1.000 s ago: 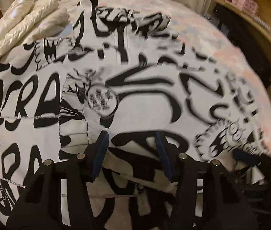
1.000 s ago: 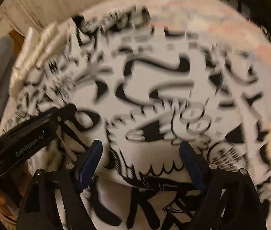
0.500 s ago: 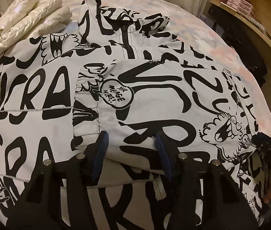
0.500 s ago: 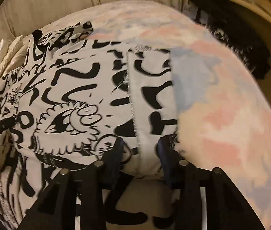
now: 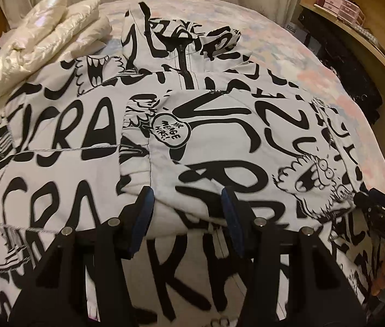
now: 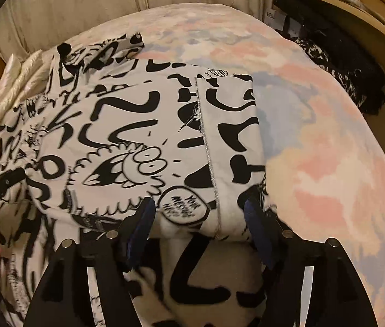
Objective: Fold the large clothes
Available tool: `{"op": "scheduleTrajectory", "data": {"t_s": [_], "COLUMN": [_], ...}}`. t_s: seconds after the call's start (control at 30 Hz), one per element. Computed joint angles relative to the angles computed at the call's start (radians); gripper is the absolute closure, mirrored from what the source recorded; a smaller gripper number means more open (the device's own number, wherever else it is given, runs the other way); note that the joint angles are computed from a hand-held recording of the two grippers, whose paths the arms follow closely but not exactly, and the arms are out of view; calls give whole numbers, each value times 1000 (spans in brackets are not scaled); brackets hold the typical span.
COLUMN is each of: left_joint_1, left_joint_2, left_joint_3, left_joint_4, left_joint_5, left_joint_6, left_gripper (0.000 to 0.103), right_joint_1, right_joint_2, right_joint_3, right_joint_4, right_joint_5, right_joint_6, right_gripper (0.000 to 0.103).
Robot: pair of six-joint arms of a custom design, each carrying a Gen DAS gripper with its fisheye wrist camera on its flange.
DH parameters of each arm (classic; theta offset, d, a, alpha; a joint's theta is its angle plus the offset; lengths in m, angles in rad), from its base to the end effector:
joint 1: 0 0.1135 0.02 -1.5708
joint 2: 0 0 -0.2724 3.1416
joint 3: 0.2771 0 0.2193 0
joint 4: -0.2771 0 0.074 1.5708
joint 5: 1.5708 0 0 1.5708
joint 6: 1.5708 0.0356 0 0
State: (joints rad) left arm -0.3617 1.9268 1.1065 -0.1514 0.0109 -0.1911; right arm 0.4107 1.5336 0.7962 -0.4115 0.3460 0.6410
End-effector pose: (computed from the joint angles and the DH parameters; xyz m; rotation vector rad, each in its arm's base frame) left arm 0.3408 -0.1293 0.1650 0.2223 2.5490 -0.2291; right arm 0.2344 0.0889 0.1902 0.3962 2.5768 -0.1137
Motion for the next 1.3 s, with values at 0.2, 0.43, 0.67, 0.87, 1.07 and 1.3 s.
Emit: {"op": "scheduleTrajectory", "data": {"t_s": [0.2, 0.43, 0.67, 0.87, 1.07, 1.3], "left_joint_1": [-22, -45, -51, 19, 333, 855], "left_joint_2": [-185, -481, -786, -1014, -1141, -1084], "left_joint_3": [-141, -318, -443, -475, -453, -398], "left_joint_4": [-21, -93, -248, -426, -561, -635], "left_joint_5": [-36, -87, -115, -99, 70, 358], "left_joint_6": [3, -11, -45, -22, 171, 508], "left_gripper": [54, 54, 54, 54, 54, 54], "right_joint_1": [122, 384, 726, 942, 1024, 1048], "right_joint_2": [-114, -213, -163, -12, 127, 351], "right_joint_3": [17, 76, 252, 459, 628, 952], "right_joint_4": [-146, -368, -632, -802, -836, -905], "right_joint_5": [41, 143, 261, 309, 308, 321], "right_joint_6": [121, 369, 683, 867, 885, 784], "right_gripper": [34, 34, 34, 32, 31, 31]}}
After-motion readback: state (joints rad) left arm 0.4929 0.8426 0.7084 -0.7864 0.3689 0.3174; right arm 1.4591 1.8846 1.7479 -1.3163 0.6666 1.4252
